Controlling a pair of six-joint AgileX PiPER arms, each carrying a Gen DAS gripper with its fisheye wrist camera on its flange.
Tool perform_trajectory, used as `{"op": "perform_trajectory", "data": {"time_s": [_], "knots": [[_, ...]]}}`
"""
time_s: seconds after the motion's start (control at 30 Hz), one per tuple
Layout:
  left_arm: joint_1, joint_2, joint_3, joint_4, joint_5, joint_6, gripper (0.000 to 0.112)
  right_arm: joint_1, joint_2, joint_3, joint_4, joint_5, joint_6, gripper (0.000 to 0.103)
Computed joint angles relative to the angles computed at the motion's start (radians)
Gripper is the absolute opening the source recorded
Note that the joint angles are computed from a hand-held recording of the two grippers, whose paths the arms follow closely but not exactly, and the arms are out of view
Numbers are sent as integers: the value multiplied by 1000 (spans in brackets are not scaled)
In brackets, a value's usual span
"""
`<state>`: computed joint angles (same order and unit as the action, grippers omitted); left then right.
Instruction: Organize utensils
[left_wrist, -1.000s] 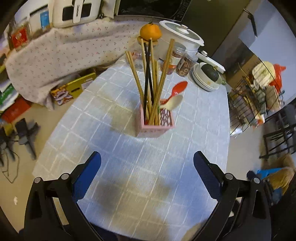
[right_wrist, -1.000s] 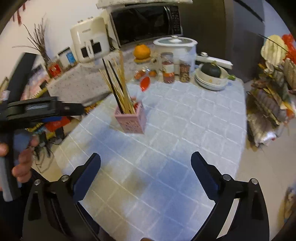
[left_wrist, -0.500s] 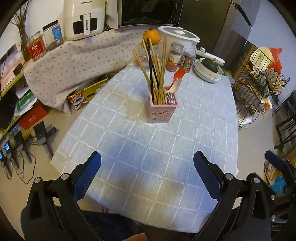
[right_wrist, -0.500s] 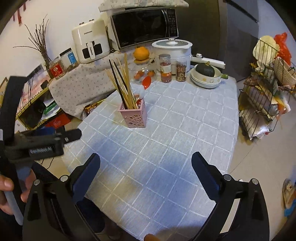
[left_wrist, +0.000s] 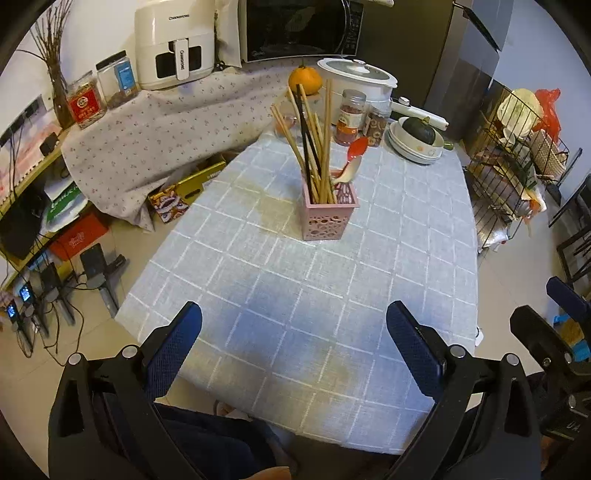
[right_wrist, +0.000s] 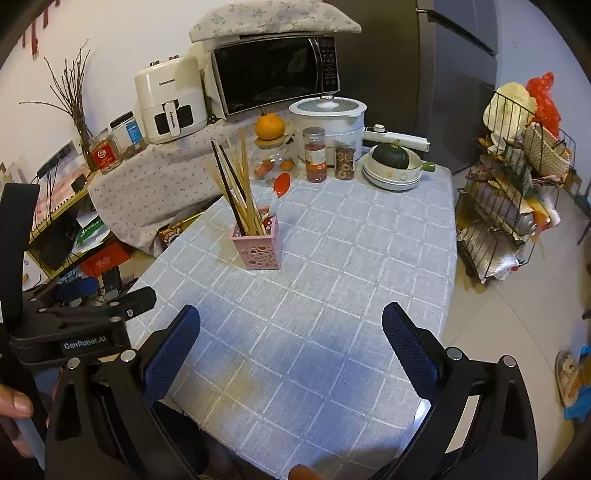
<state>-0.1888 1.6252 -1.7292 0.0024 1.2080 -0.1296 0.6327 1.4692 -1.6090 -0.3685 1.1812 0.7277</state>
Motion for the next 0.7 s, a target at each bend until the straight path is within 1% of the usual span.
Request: {"op": "perform_trajectory", "data": {"time_s": [0.17, 0.23, 0.37, 0.5, 0.7], "knots": [[-10, 16, -25, 11, -2, -8, 96, 9, 4, -11, -31, 1, 23, 96], [-16, 17, -28, 16, -10, -10, 96, 10, 4, -4, -38, -13, 25, 96], [-24, 12, -3, 18, -49, -22, 96, 8, 3, 31, -55, -57, 46, 96], [-39, 19, 10, 34, -68, -22, 96, -8, 3, 57, -39, -87, 41, 96], [-50, 14, 36, 70, -98, -34, 96, -19, 3, 83, -34, -109, 40, 96]]}}
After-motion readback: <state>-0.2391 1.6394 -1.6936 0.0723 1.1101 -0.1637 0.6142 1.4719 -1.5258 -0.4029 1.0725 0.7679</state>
